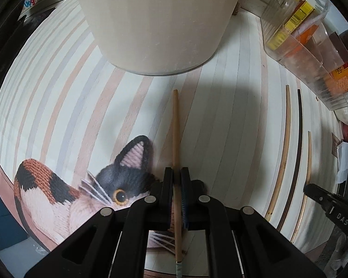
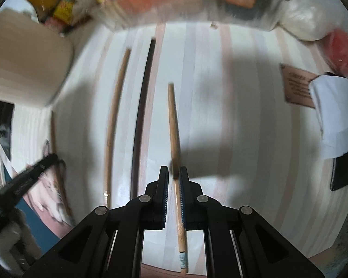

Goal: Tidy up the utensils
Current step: 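Grasp another light chopstick with the left tool, then lift both light chopsticks and carry them over the beige holder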

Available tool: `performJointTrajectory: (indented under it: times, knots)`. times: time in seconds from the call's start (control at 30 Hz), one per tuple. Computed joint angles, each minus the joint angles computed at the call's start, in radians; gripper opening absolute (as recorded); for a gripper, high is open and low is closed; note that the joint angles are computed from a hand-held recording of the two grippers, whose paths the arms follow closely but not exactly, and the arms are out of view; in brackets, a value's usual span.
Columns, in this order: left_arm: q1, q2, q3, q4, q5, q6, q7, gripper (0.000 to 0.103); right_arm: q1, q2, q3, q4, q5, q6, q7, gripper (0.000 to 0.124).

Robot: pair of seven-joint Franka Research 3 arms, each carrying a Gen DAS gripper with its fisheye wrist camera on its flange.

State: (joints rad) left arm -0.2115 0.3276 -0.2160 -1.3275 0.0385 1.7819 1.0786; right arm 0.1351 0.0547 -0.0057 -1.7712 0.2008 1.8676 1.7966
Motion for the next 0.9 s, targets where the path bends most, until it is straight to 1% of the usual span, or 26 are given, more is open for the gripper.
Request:
performJointTrajectory:
  times: [0.03,0.07,0.13,0.23,0.27,0.37,0.57,0.63,0.7,0.9]
  knots:
    - [-0.004,0.005,-0.001,0.006,0.003,-0.003,-0.002,0.004,0.004,-0.001,0.002,-0.003,-0.018,0.016,0.001,0.006]
    - [-0.018,0.007,-0.008,-0.002,0.005,0.001,-0.020,0.004,0.006,-0.002,0.004,-0.001,-0.028,0.003,0.006,0.006]
    - [-0.020,0.002,-0.011,-0.009,0.002,0.001,-0.012,0.004,0.009,0.002,0.005,0.009,-0.036,-0.027,0.012,0.006]
    - [-0.028,-0.006,-0.013,-0.019,0.022,0.003,0.016,0.005,0.012,-0.006,0.006,0.004,-0.045,-0.061,-0.018,0.006]
    - [-0.028,-0.023,-0.014,-0.043,0.022,0.008,0.021,0.006,0.011,0.004,0.006,0.018,-0.045,-0.077,-0.027,0.006]
    - [-0.036,-0.012,-0.015,-0.028,0.032,-0.005,0.036,0.007,0.018,0.051,0.009,0.086,-0.059,-0.141,-0.036,0.006]
    - [-0.047,-0.003,-0.014,-0.017,0.044,-0.012,0.037,0.007,0.026,0.102,0.007,0.158,-0.055,-0.201,-0.053,0.006]
    - [-0.053,0.009,-0.015,-0.010,0.049,-0.009,0.033,0.007,0.021,0.178,0.002,0.254,-0.052,-0.236,-0.067,0.006]
    - [-0.055,0.017,-0.014,0.002,0.051,-0.014,0.035,0.007,0.018,0.202,-0.002,0.290,-0.050,-0.262,-0.080,0.006]
    - [-0.065,0.039,-0.013,0.046,0.071,-0.029,0.048,0.007,0.017,0.240,-0.008,0.331,-0.043,-0.289,-0.092,0.006]
